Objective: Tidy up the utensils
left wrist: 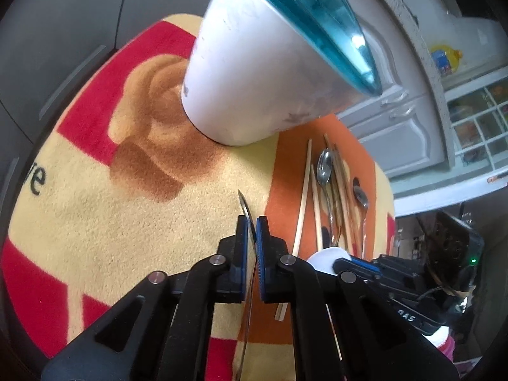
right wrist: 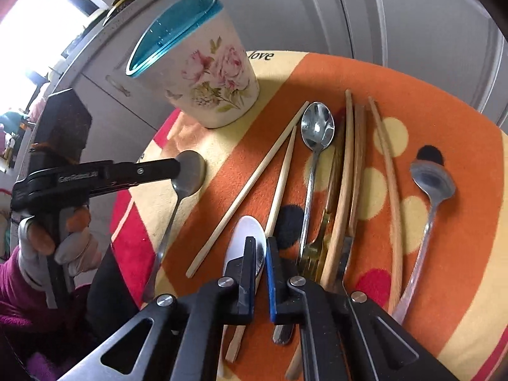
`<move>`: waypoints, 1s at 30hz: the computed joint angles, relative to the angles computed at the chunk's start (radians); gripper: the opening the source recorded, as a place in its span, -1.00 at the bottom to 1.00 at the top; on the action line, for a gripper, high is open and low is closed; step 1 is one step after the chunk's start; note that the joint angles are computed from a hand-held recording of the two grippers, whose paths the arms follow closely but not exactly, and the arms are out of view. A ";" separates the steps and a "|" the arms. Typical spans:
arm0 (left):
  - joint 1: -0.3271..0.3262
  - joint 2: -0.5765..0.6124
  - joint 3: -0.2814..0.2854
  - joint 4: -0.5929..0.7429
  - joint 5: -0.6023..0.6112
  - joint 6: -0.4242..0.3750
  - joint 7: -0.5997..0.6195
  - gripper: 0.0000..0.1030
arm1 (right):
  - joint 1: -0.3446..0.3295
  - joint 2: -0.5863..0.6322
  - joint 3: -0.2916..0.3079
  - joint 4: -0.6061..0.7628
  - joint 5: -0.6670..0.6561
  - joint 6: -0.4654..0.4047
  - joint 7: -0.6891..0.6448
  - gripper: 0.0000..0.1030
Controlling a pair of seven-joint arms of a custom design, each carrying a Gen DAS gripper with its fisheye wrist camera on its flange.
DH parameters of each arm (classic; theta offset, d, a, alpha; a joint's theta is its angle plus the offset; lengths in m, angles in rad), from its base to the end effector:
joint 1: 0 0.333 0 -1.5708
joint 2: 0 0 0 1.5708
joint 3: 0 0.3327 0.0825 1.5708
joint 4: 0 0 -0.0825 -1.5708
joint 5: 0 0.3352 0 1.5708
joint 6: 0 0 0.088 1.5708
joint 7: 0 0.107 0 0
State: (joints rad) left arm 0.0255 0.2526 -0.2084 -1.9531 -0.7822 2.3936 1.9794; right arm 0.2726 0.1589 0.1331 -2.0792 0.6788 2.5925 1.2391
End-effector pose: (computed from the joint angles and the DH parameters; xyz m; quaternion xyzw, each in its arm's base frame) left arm 0.5799 -0.1048 0.4187 0.6567 -0.6831 0.2933 0.1268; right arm 0.5254 0.2092 0.4332 -0.7446 0.6043 0.0573 0.2776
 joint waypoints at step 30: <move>0.017 -0.191 0.070 0.047 -0.170 -0.116 0.171 -0.98 | 0.047 -0.141 -0.029 0.021 0.208 0.127 -0.149 -0.94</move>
